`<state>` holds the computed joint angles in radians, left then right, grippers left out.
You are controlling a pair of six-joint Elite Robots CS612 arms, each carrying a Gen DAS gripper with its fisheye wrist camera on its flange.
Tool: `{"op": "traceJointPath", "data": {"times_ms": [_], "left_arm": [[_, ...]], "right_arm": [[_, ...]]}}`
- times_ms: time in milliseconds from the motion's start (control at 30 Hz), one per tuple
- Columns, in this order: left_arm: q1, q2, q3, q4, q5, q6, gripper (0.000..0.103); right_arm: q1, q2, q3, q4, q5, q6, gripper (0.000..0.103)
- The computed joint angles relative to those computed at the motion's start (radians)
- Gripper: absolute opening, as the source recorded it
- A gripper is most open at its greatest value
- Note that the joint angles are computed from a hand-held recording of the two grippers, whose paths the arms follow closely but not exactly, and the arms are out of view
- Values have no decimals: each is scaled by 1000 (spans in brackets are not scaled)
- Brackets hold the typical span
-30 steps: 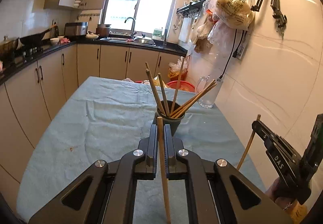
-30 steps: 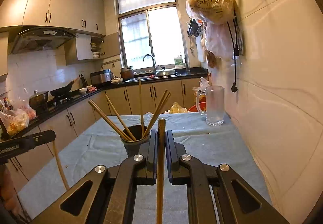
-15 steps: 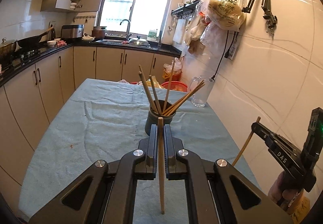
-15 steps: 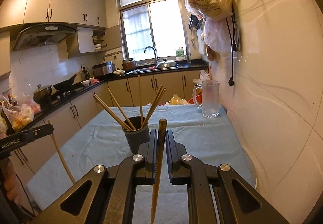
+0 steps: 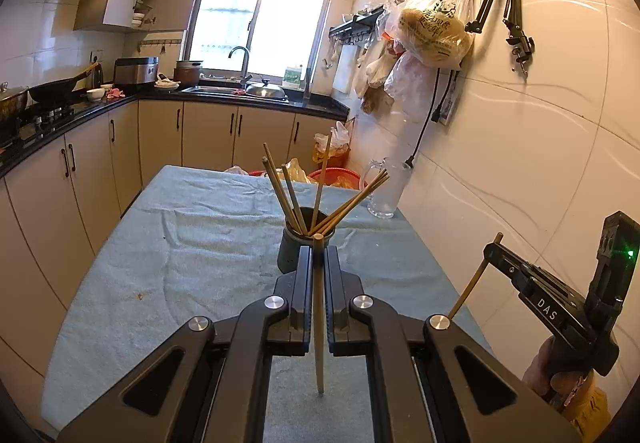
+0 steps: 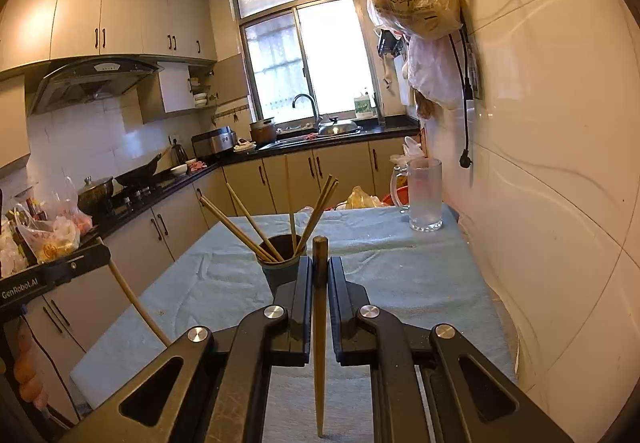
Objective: Organize utensils
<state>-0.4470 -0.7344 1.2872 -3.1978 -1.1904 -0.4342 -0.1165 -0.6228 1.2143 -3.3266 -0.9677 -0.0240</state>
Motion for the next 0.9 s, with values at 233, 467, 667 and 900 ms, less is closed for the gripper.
{"op": "traceJointPath", "data": {"times_ms": [233,467,667,900], "left_arm": [[2,-4,3,-7,-4,7,5],[3,-2,-22,37,15,34,5],[10,10,-72,108,16,65,5],[21,40,-160,228,-4,91,5]], "right_arm": [[-2,1,-7,4,16,20,8],[-2,5,-28,14,29,31,8],[2,18,-70,39,38,41,8],[8,51,-156,111,56,67,8]]}}
